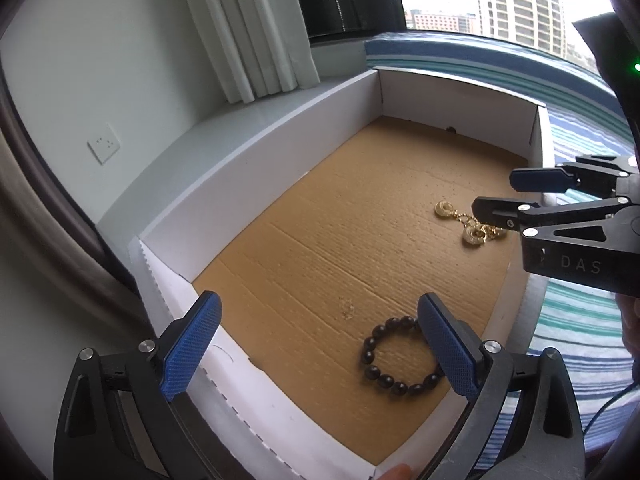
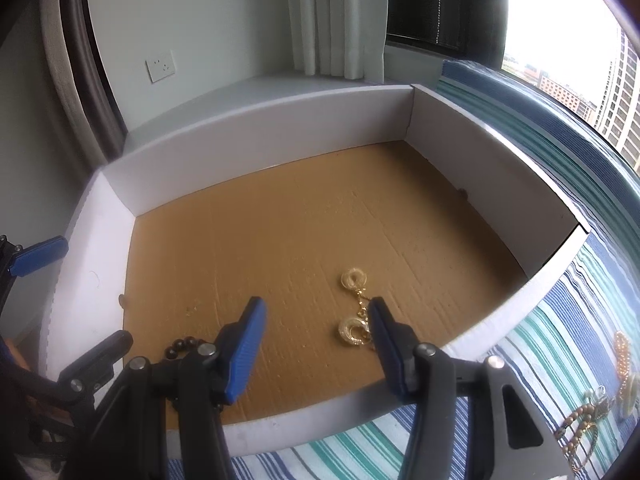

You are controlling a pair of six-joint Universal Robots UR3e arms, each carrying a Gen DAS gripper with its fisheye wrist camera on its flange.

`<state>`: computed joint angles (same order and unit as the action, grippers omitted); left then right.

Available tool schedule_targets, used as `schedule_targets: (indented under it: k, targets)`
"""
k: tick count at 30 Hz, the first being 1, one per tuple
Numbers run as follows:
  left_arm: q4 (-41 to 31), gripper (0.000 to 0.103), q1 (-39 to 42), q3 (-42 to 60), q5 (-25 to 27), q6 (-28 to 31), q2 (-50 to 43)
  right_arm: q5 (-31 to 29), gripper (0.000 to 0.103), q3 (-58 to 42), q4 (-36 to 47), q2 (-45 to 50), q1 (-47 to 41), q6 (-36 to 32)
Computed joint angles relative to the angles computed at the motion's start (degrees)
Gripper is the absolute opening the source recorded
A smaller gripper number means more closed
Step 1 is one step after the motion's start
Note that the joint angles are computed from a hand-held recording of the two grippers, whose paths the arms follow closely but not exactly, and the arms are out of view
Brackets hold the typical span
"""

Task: Organize jewelry
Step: 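Move both open tools back over the jewelry pile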

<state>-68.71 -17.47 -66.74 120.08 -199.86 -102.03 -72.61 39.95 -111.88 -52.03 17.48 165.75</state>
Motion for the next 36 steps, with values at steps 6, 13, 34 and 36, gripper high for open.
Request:
schedule_targets:
  k: [6,13,34,36]
  targets:
    - [11.6,0.102,-4.7,-4.1,4.2,-5.2,4.3,3.5,0.076,23.7,-14.2,-17.1,-5.0,2.5]
    - [18.5,0.102,-9.4,-0.7,-11.1,-3.2,1.1,2.0,0.084,51.3,-19.4,-41.6,-16.2,-0.6]
    - [2.0,0.102,-16.5,23.3,-22.8,-0.5,-28.3,10.4,0.084,91.5,29.2,-105.5,-89.1,-42.1]
    - [3.0,0.102,-16.8,21.3,-21.7,-0.5,-27.6,10.4,0.084,91.5,30.2,-105.8,-89.8,-42.6]
